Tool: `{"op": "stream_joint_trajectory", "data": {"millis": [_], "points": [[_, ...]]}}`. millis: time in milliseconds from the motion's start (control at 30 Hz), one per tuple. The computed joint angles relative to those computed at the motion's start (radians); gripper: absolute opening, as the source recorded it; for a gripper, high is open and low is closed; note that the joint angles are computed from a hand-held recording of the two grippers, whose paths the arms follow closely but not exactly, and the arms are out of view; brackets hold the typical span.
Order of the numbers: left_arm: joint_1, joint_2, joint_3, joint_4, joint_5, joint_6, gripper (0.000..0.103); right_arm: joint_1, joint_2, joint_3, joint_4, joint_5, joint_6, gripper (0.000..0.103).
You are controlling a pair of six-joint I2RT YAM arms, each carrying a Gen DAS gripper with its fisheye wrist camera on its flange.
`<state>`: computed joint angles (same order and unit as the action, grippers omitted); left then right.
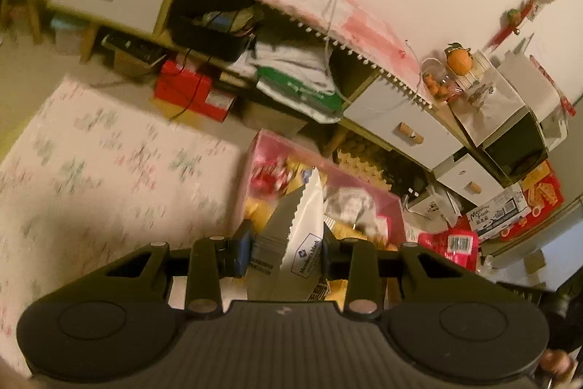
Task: Organize snacks
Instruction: 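Carry both packets into the pink box and open both tools to release them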
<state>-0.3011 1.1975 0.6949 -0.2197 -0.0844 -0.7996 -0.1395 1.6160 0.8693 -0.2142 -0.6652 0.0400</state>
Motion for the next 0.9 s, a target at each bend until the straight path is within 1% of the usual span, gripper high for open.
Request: {"op": "stream_joint_trajectory", "data": {"millis": [167, 233, 400, 600, 733, 833, 900], "points": [[0.012, 0.196, 0.129, 0.058, -0.025, 0.089, 0.041, 0.066, 0.075, 0.091, 0.033, 0.004, 0.03, 0.006], [0.006, 0.283, 0.175, 0.081, -0.053, 0.118, 0.041, 0.098, 0.115, 0.112, 0.051, -0.005, 0.045, 0.006], [-0.006, 0.443, 0.275, 0.066, -0.121, 0.19, 0.041, 0.18, 0.2, 0.162, 0.088, 0.035, 0.067, 0.006], [-0.017, 0.511, 0.285, 0.102, -0.137, 0.276, 0.041, 0.228, 0.296, 0.214, 0.126, 0.058, 0.106, 0.006], [0.01, 0.526, 0.283, 0.116, -0.092, 0.24, 0.041, 0.221, 0.329, 0.212, 0.151, 0.021, 0.112, 0.006], [-0.005, 0.521, 0.277, 0.134, -0.109, 0.258, 0.042, 0.214, 0.338, 0.209, 0.178, -0.002, 0.15, 0.007], [-0.002, 0.52, 0.272, 0.141, -0.109, 0.251, 0.043, 0.213, 0.333, 0.206, 0.181, 0.007, 0.15, 0.007]]}}
